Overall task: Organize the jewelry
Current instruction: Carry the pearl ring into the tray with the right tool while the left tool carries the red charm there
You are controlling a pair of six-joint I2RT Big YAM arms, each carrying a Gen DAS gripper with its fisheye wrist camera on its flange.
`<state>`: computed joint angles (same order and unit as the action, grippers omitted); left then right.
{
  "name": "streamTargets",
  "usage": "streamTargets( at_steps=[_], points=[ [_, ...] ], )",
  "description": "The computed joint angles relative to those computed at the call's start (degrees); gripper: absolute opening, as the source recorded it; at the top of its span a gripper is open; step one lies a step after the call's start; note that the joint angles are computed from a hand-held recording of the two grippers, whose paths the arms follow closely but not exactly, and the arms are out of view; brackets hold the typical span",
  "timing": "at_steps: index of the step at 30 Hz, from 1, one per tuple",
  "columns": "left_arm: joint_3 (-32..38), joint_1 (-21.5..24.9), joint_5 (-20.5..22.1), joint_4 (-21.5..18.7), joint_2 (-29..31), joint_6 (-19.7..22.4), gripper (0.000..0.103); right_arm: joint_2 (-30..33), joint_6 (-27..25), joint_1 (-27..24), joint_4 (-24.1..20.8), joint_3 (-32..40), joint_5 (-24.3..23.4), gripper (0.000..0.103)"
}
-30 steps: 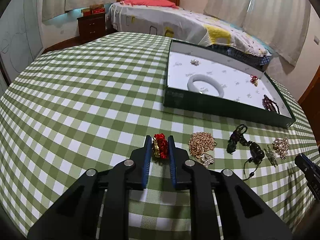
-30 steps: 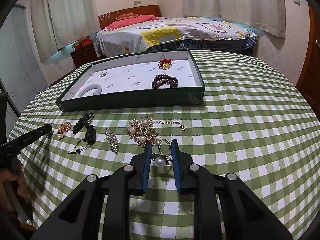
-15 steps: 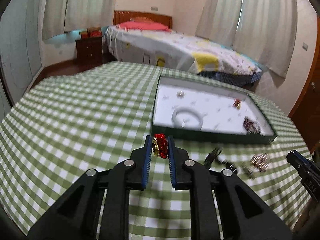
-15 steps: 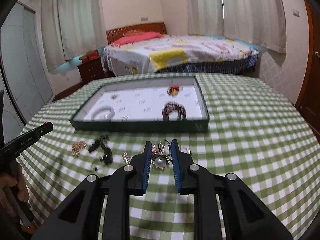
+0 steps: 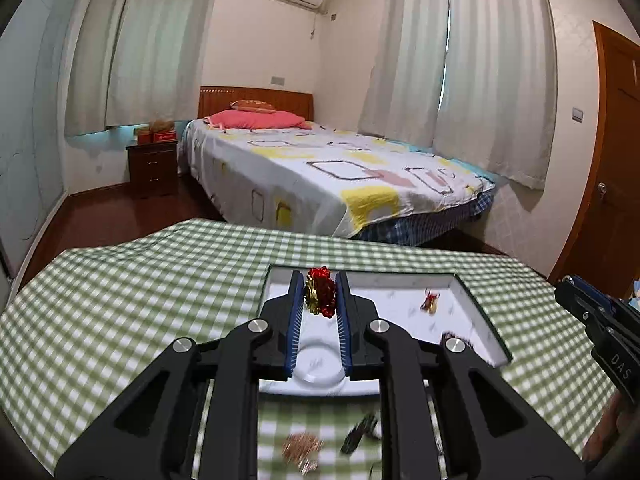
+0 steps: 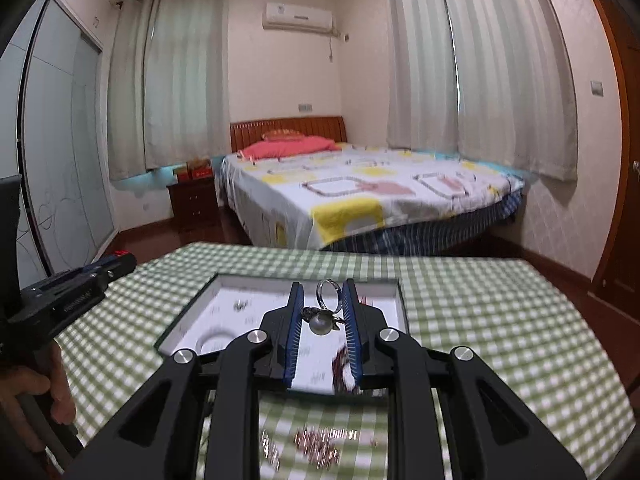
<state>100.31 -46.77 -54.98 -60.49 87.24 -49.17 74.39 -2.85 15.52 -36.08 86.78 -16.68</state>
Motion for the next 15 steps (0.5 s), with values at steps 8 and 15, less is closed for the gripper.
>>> streamTargets(
  at_steps=[8, 15],
  points=[
    [3.6, 4.6, 3.7, 4.5, 4.7, 5.3, 0.016, 6.6, 0.3, 0.7, 3.6, 3.7, 0.6, 0.021],
    [6.1, 9.0, 9.4, 3.0, 9.4, 5.9, 0.016, 12.8, -0.8, 1.1, 2.4, 6.3, 2.8, 0.021]
  ],
)
